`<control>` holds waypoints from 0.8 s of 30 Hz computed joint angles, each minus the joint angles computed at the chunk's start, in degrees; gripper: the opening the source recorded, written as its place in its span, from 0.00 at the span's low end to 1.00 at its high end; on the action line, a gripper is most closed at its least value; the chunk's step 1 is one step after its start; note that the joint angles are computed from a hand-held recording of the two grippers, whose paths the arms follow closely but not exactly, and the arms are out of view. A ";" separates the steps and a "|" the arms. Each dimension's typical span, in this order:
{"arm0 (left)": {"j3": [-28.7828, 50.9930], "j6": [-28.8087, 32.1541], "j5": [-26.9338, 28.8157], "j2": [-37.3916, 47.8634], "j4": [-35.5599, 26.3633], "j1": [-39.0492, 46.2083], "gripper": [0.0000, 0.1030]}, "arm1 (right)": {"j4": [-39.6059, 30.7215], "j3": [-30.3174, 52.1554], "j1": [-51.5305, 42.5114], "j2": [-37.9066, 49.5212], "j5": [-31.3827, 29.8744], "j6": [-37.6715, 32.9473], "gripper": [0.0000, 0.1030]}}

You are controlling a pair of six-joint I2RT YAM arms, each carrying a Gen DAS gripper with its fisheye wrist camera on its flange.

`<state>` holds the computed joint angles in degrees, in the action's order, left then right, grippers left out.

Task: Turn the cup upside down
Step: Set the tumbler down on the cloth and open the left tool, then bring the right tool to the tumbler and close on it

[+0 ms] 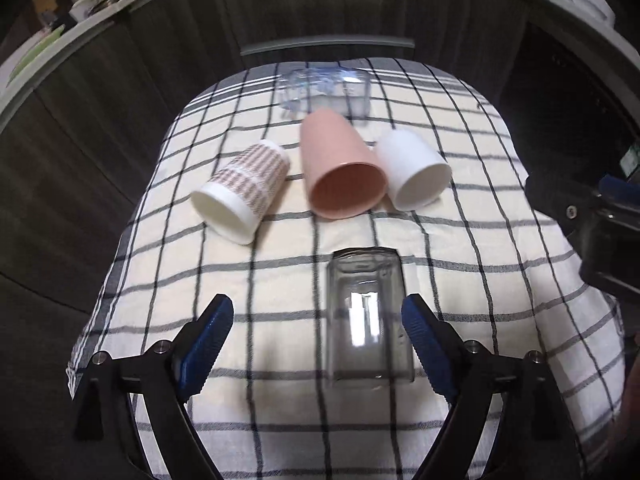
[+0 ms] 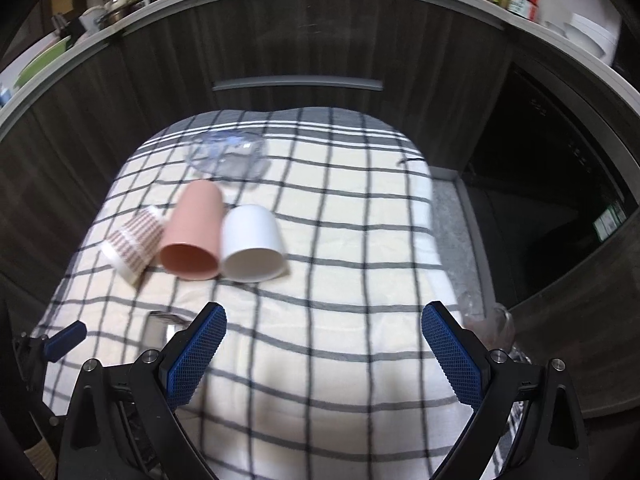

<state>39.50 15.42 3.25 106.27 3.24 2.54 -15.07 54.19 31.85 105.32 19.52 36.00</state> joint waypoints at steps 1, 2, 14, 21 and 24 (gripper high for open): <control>0.19 0.13 0.56 -0.34 -0.39 0.91 0.85 | -0.70 1.01 0.31 0.50 -0.62 -0.03 0.95; 0.08 0.60 1.40 -0.90 -0.70 2.45 0.88 | -1.87 2.70 0.70 1.34 -1.53 -0.22 0.95; 8.90 2.74 9.92 1.68 -8.78 17.33 0.91 | -24.89 34.35 0.48 22.58 -21.09 -1.62 0.94; 15.18 3.61 12.89 5.35 -12.53 20.61 0.92 | -48.43 63.70 -0.53 42.50 -31.04 -3.51 0.89; 17.94 3.23 13.61 7.35 -14.06 20.82 0.92 | -58.31 77.08 -0.89 51.29 -33.66 -4.22 0.89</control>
